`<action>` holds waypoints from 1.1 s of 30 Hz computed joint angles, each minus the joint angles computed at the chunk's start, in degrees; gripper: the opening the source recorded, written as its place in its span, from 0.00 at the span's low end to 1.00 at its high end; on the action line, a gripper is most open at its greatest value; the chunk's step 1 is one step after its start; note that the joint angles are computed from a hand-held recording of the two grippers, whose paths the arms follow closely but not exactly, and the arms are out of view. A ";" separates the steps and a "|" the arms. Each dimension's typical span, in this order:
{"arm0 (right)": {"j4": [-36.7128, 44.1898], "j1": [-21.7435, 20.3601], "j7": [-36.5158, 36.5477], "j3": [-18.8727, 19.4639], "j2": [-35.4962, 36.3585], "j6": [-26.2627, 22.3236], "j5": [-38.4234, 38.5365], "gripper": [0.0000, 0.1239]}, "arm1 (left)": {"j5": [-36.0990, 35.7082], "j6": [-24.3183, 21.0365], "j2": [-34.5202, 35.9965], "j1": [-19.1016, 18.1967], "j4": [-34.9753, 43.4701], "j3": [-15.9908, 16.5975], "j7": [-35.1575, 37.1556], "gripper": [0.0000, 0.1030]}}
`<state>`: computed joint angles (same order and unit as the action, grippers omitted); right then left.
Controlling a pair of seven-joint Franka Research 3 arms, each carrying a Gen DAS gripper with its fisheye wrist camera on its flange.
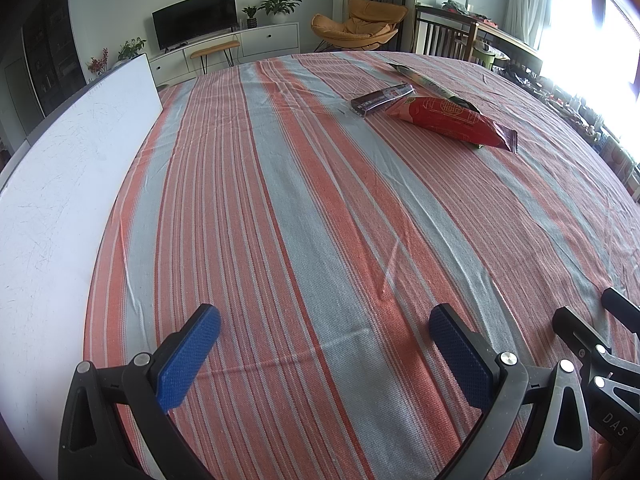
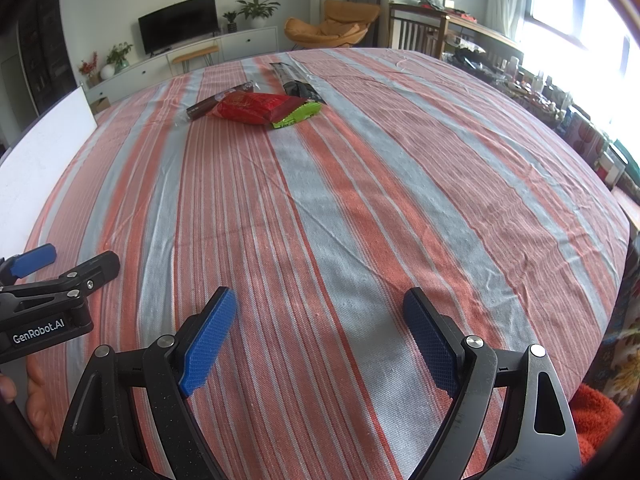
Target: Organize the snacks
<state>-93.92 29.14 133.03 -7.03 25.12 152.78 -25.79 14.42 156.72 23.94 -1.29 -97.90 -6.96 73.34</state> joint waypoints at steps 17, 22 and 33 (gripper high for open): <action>0.00 0.03 -0.05 -0.02 0.02 0.02 0.08 0.71 | -0.22 -0.24 0.20 0.16 0.34 -0.24 0.41 1.00; -0.03 0.03 -0.07 -0.02 0.01 0.05 0.09 0.71 | -1.01 -0.60 0.31 0.53 0.65 -0.69 1.67 1.00; -0.02 0.07 -0.02 -0.04 0.02 0.03 0.05 0.71 | -1.49 -0.38 0.42 0.43 0.69 -0.59 2.30 1.00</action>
